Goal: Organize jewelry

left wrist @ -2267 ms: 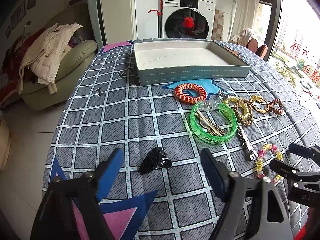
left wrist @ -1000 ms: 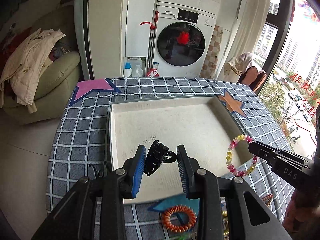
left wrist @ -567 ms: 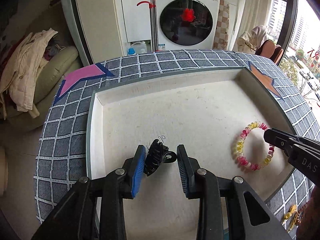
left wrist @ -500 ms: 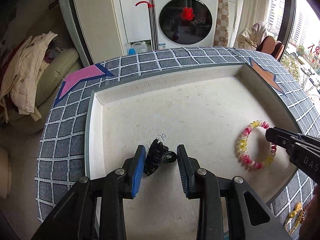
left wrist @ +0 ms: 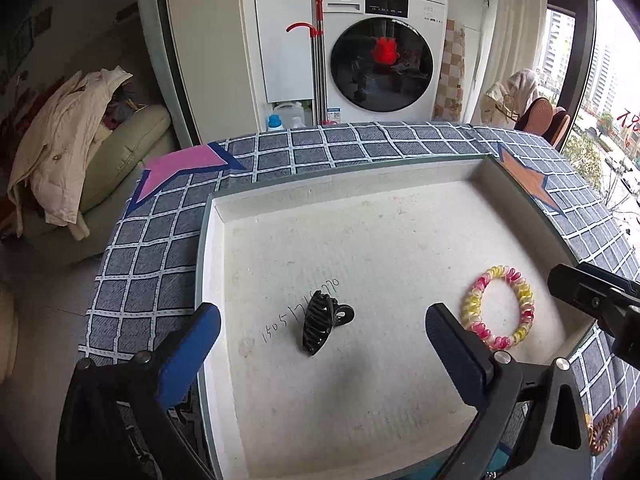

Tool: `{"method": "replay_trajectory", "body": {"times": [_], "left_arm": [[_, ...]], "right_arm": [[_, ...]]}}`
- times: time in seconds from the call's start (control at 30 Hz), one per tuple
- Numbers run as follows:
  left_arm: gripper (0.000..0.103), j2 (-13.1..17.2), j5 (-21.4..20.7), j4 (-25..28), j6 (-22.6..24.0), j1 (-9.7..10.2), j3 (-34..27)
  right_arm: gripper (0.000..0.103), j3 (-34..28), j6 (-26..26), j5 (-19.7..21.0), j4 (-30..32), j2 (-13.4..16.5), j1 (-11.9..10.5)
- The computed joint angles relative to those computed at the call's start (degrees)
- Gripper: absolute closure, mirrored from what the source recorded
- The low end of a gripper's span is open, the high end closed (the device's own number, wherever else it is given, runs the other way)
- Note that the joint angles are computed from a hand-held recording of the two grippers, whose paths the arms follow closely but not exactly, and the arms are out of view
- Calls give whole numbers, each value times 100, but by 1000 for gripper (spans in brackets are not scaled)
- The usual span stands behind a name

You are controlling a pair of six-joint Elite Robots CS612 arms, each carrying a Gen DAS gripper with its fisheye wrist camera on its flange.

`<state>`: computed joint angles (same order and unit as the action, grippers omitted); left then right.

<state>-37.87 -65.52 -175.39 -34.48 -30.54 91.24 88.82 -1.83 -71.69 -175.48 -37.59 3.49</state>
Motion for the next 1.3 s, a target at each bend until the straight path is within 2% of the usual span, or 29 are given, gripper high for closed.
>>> {"method": "replay_trajectory", "body": {"times": [0.1,0.2,0.27,0.4,0.5,0.57,0.8,0.93,1.1,1.3], "left_arm": [[0,-102,69,-141,1,-38,137],[0,-233,290,-638,114,-133,411],[0,-358,158,-784,128,-158,589],[0,-588,-288,-1025,98,-213,971],[0,-707,-65,-1082,224,-394,1244],[0,-762,38,-1104,72,-499,1415],[0,-811,-2,-906,-863,-666,1791],[0,-759,-322,-788,-1013,-668,1847],[0,-680,-434,-677,-1105,-693,1823],[0,-617,-387,-538,-1044,-706,1724]], "right_arm": [[42,190,109,147,-215,-118,-70],[28,427,188,319,-537,-247,-151],[20,612,251,465,-795,-330,-216],[19,990,306,715,-1206,-513,-361],[19,1273,187,765,-1339,-662,-465],[19,1443,91,743,-1331,-750,-530],[19,1865,-191,310,-1070,-886,-688],[19,1963,-383,-124,-846,-861,-711],[19,1999,-613,-585,-910,-770,-710],[19,1942,-773,-626,-824,-704,-751]]}}
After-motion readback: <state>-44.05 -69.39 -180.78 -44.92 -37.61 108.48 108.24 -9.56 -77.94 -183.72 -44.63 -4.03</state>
